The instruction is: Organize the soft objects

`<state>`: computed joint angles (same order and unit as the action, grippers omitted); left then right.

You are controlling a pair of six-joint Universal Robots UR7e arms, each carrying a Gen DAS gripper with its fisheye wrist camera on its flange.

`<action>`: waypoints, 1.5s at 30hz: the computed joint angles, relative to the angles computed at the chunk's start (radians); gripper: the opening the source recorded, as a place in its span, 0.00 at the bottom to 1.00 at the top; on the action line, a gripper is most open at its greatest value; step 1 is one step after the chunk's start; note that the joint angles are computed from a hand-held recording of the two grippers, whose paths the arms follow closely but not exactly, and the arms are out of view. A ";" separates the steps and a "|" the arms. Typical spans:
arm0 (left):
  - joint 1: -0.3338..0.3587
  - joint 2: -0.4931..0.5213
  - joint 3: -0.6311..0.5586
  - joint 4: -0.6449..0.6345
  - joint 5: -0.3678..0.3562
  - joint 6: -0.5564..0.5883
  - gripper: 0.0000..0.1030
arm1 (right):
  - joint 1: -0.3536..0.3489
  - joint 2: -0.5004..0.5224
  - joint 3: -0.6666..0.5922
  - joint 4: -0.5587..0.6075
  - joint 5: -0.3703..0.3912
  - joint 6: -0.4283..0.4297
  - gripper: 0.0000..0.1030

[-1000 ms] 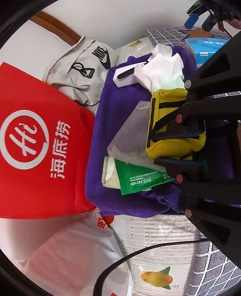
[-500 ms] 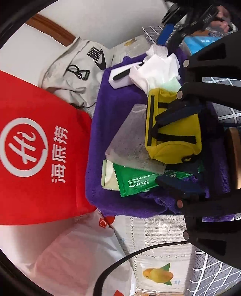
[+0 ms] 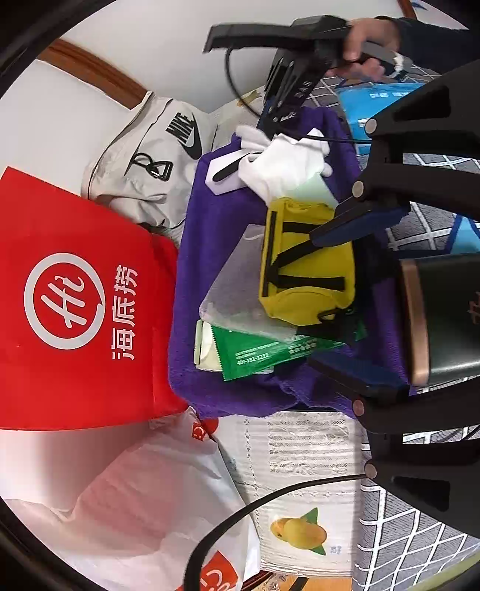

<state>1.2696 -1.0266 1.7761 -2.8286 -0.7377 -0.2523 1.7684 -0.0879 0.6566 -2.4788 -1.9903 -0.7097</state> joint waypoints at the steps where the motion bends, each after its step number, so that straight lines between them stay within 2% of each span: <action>1: -0.002 -0.002 0.003 -0.001 0.001 -0.001 0.55 | -0.003 0.011 -0.033 0.051 0.006 0.018 0.08; 3: -0.005 -0.006 0.008 -0.004 0.002 -0.002 0.55 | -0.006 0.024 -0.061 0.097 0.001 0.029 0.09; 7: -0.018 -0.022 0.030 -0.021 0.001 0.001 0.55 | -0.005 -0.002 -0.008 0.076 -0.011 0.023 0.11; 9: -0.025 -0.029 0.040 -0.020 0.008 0.005 0.58 | -0.006 -0.028 0.027 0.076 -0.006 0.035 0.22; 11: -0.040 -0.037 0.058 -0.008 0.043 -0.016 0.64 | -0.008 -0.068 0.098 0.031 -0.007 0.036 0.40; 15: -0.070 -0.054 0.096 0.006 0.093 -0.053 0.69 | -0.012 -0.164 0.255 -0.045 0.026 0.031 0.41; 18: -0.092 -0.068 0.125 0.020 0.127 -0.093 0.79 | -0.002 -0.215 0.342 -0.093 0.022 0.021 0.42; 21: -0.128 -0.085 0.175 0.007 0.176 -0.104 0.81 | 0.012 -0.286 0.463 -0.166 0.040 0.008 0.59; 24: -0.175 -0.116 0.232 0.037 0.225 -0.177 0.90 | 0.022 -0.347 0.565 -0.226 0.070 0.007 0.72; 25: -0.186 -0.124 0.246 0.039 0.233 -0.195 0.90 | 0.026 -0.368 0.601 -0.247 0.076 0.008 0.77; 26: -0.205 -0.136 0.269 0.043 0.246 -0.225 0.90 | 0.031 -0.393 0.643 -0.271 0.080 0.007 0.81; 30: -0.279 -0.181 0.345 0.105 0.294 -0.356 0.93 | 0.050 -0.466 0.780 -0.378 0.064 0.017 0.84; 36: -0.409 -0.248 0.434 0.390 0.362 -0.685 0.99 | 0.057 -0.606 0.991 -0.465 0.121 0.060 0.94; 40: -0.488 -0.276 0.479 0.534 0.362 -0.867 0.99 | 0.073 -0.677 1.124 -0.581 0.091 0.043 0.99; 45: -0.590 -0.293 0.518 0.685 0.360 -1.050 0.99 | 0.077 -0.772 1.255 -0.621 0.070 0.065 0.99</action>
<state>0.6792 -1.3197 2.2936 -2.1437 -0.3778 -1.3026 1.8452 -0.8602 1.9120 -3.0997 -1.9201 -0.6444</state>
